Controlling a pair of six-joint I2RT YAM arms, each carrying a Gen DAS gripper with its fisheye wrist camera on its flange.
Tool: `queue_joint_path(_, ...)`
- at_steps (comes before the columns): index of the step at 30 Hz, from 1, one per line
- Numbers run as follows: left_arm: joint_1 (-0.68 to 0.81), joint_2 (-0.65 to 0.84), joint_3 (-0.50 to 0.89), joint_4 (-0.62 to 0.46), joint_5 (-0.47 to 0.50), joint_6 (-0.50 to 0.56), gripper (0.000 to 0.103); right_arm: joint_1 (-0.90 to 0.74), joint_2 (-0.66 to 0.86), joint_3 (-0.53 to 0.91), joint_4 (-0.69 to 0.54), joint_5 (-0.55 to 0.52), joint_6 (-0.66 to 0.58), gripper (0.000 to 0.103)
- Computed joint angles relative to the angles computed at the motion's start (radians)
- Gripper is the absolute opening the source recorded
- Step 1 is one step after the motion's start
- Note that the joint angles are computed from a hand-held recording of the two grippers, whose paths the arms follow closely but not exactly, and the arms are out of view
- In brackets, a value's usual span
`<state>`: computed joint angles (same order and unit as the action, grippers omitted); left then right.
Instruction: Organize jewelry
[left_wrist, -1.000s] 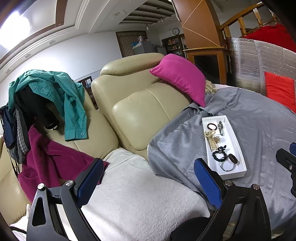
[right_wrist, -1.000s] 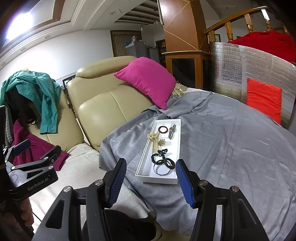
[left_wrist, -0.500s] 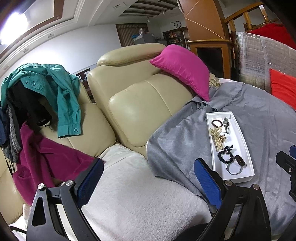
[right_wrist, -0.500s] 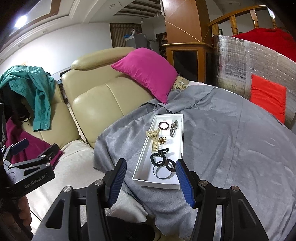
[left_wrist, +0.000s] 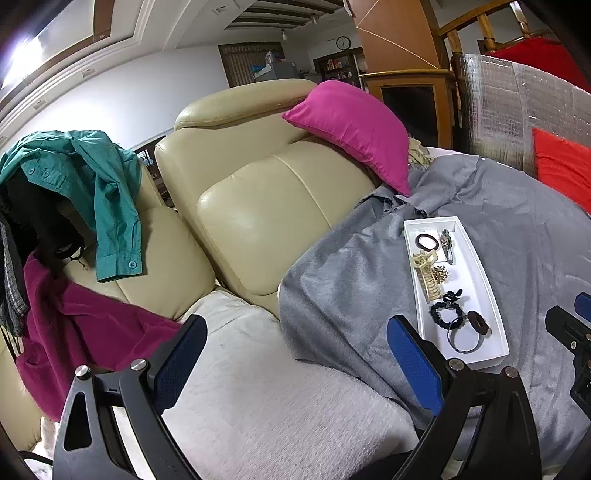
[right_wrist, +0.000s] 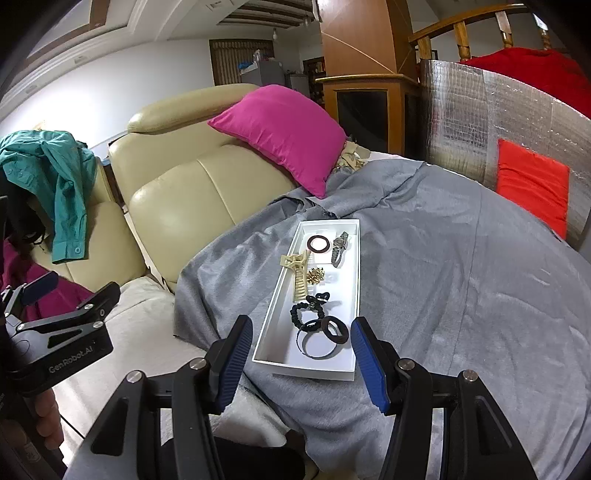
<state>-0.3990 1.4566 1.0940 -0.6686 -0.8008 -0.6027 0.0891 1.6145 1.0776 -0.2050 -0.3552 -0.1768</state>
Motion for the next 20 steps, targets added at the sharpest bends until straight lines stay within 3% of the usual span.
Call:
queue_joint_path(12, 0.025, 0.034, 0.021, -0.002, -0.007, 0.009, 0.098, 0.02, 0.067, 0.048, 0.009, -0.004, 0.003, 0.059)
queue_joint_path(16, -0.005, 0.067, 0.057, -0.012, -0.041, 0.007, 0.098, -0.005, 0.092, 0.067, 0.01, -0.054, 0.009, 0.06)
queue_joint_path(20, -0.055, 0.161, 0.172, 0.027, 0.057, 0.075, 0.098, -0.115, 0.11, 0.085, 0.037, -0.091, -0.001, 0.06)
